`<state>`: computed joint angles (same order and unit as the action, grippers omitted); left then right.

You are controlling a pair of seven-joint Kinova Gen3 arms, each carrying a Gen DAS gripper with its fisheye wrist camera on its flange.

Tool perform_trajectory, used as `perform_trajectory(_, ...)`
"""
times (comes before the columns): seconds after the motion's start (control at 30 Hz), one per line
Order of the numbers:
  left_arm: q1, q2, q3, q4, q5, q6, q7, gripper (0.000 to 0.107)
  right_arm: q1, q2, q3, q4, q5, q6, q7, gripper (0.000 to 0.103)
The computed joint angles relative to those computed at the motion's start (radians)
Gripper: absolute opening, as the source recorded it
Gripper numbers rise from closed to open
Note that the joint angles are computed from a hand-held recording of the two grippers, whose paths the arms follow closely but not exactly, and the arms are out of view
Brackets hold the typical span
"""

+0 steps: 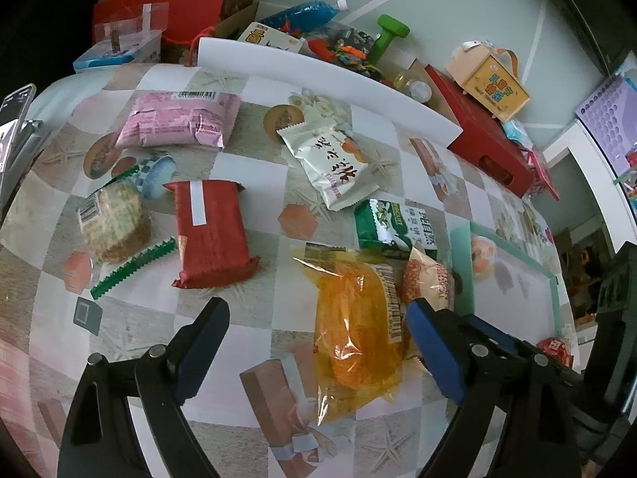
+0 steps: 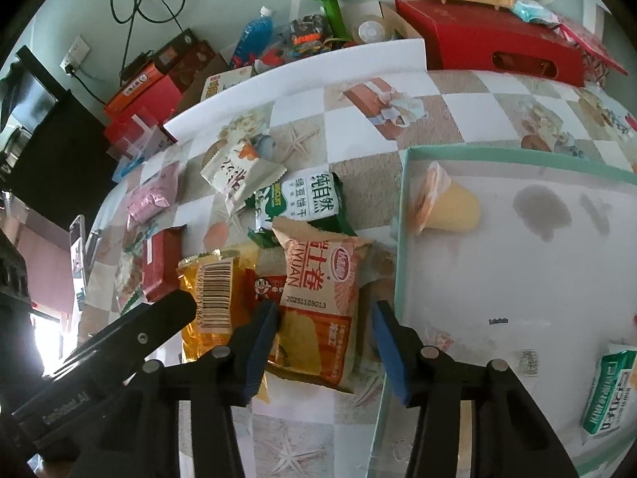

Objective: Organize snacks

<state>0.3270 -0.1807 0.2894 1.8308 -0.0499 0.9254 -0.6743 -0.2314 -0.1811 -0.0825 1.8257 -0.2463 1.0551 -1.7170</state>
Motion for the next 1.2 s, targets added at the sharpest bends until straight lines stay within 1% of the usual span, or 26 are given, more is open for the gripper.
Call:
perform_trajectory(0.1,0.004,0.012,-0.001,-0.002,0.005,0.003,-0.005,0.091,0.000,0.000,-0.004,0.005,0.006,0.000,-0.003,0.048)
perform_trajectory(0.2,0.011,0.021,-0.016,0.004,0.032,-0.004,-0.024,0.091,0.001,-0.003,0.000,0.007,0.005,0.000,-0.004,0.046)
perform_trajectory(0.27,0.012,0.020,-0.033,0.017,0.063,-0.020,-0.046,0.091,0.002,-0.006,0.005,0.009,-0.001,0.001,0.001,0.046)
perform_trajectory(0.43,0.004,0.028,-0.032,0.023,0.065,-0.008,-0.032,0.091,0.000,-0.006,-0.006,0.006,0.015,0.004,-0.010,0.046)
perform_trajectory(0.57,0.000,0.028,-0.013,0.011,0.021,0.024,0.010,0.091,-0.003,-0.008,-0.007,0.006,0.021,0.006,-0.010,0.046)
perform_trajectory(0.7,-0.006,0.016,-0.018,0.005,0.004,0.058,0.030,0.091,-0.004,-0.007,-0.005,0.005,0.020,0.009,-0.005,0.046)
perform_trajectory(0.83,-0.025,-0.001,-0.011,0.002,-0.037,0.103,0.081,0.091,-0.006,-0.005,-0.014,0.002,0.033,0.011,-0.011,0.046)
perform_trajectory(0.97,-0.038,-0.019,-0.033,0.020,-0.013,0.097,0.073,0.091,-0.017,-0.003,-0.028,0.000,0.054,0.014,-0.018,0.046)
perform_trajectory(1.03,-0.045,-0.021,-0.030,0.020,-0.011,0.102,0.075,0.091,-0.023,-0.002,-0.037,-0.001,0.068,0.014,-0.025,0.046)
perform_trajectory(1.13,-0.051,-0.019,-0.011,0.006,-0.039,0.130,0.095,0.091,-0.032,0.001,-0.046,-0.002,0.084,0.014,-0.032,0.046)
perform_trajectory(1.2,-0.053,-0.026,-0.012,0.006,-0.042,0.139,0.102,0.091,-0.040,0.004,-0.056,-0.003,0.099,0.014,-0.040,0.046)
